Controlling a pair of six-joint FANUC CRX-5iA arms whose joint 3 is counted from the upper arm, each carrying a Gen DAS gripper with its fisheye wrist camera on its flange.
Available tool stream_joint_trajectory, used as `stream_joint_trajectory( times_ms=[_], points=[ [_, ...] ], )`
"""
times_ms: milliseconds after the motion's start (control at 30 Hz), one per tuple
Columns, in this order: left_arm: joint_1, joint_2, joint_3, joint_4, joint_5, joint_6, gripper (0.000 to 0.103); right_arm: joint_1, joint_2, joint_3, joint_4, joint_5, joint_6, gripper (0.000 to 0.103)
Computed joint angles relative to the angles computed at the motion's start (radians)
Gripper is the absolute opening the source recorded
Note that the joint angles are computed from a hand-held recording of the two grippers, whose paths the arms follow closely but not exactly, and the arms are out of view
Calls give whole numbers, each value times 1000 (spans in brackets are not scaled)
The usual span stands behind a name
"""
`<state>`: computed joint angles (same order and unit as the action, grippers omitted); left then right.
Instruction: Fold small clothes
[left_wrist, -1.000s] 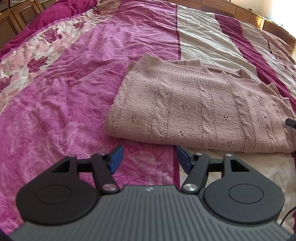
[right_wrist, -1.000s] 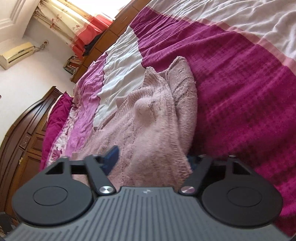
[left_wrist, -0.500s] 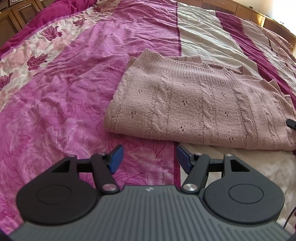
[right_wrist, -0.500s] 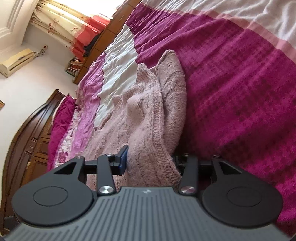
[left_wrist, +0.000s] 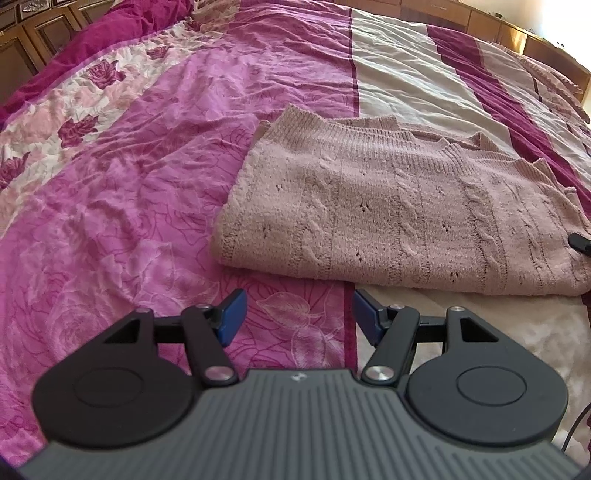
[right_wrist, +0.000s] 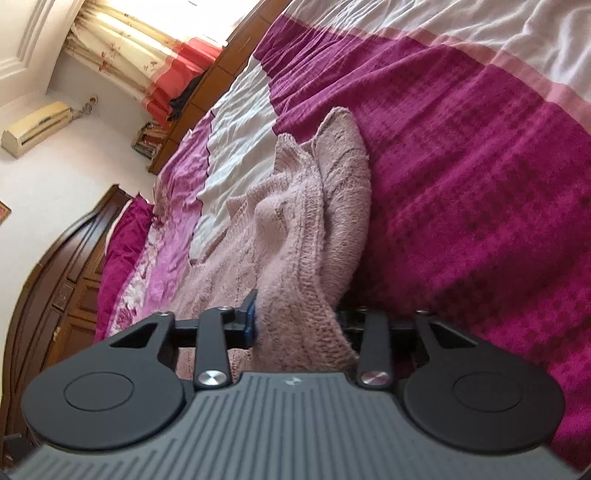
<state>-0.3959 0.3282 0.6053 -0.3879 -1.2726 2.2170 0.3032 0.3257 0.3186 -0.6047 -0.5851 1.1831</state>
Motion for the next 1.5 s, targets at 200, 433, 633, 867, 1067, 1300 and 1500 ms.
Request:
stream_joint_trajectory(
  times_ms=[200,433,633,867,1067,1300,1500],
  points=[
    [1,-14,4,-23,-16,8,65,16,-28,-30,9,58,-22,33],
    [10,-29,-1,-38,-24,10,65,38,-35,-2,67,55,-53,32],
    [24,-28,16,-52,-34,-28,65,68,-41,21,131,55,-76,31],
    [63,-31,21,-18,-26,-57,65,102,-43,55,158,68,-74,30],
    [88,-28,21,5,-25,-81,65,147,-35,79,244,78,-83,30],
    [107,-34,4,16,-18,-92,65,181,-9,136,300,56,-76,29],
    [124,-49,-23,21,-9,-85,65,196,38,243,253,3,19,29]
  ],
)
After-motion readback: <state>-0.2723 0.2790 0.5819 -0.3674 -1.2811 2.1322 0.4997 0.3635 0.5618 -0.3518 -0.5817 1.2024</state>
